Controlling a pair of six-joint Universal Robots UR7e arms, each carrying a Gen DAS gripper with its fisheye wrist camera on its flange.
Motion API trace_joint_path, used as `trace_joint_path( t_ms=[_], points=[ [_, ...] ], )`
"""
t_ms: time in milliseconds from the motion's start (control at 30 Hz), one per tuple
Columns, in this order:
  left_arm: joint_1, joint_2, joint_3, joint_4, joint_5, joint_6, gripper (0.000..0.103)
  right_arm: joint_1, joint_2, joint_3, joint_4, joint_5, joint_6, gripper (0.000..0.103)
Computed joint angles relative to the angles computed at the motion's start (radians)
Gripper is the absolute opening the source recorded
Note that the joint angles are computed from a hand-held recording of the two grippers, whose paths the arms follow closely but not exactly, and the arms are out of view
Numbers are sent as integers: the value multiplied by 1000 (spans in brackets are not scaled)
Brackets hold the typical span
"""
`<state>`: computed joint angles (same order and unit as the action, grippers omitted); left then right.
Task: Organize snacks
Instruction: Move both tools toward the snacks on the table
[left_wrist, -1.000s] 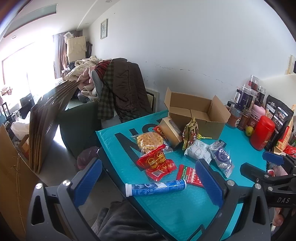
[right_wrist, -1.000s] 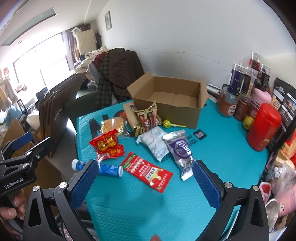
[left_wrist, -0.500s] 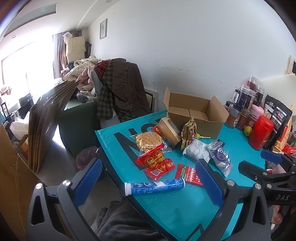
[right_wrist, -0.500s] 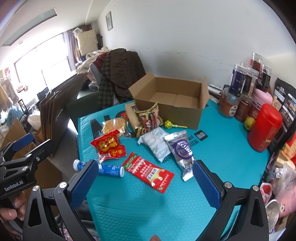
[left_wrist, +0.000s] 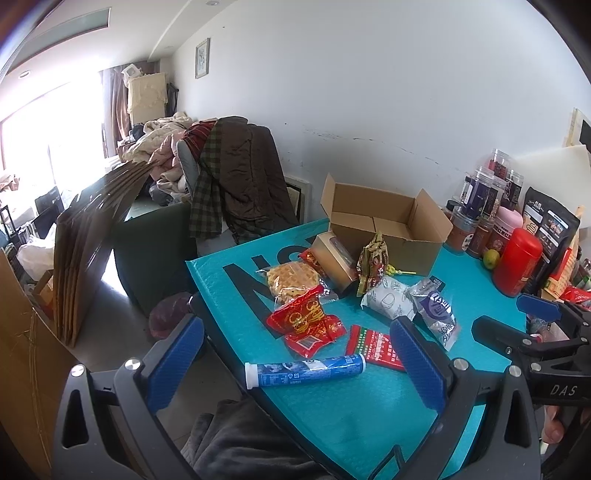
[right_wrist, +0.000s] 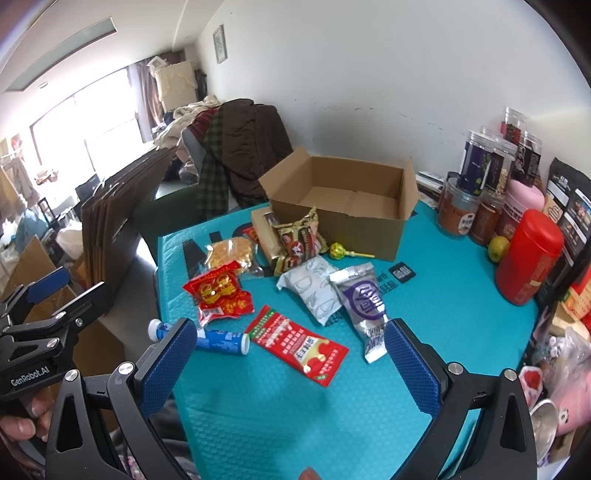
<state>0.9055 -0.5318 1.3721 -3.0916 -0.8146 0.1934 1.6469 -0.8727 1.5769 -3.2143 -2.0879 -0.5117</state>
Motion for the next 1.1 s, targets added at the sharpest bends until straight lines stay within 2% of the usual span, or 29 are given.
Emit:
trace_joint_path(
  t_ms=[933,1100],
  points=[
    [13,9,-32,58,-51,20,103,-12,-3,2,2,37,15,103],
    [18,17,-40,41,-62,58,103,-19,2,-1,-10,55,2,103]
  ],
)
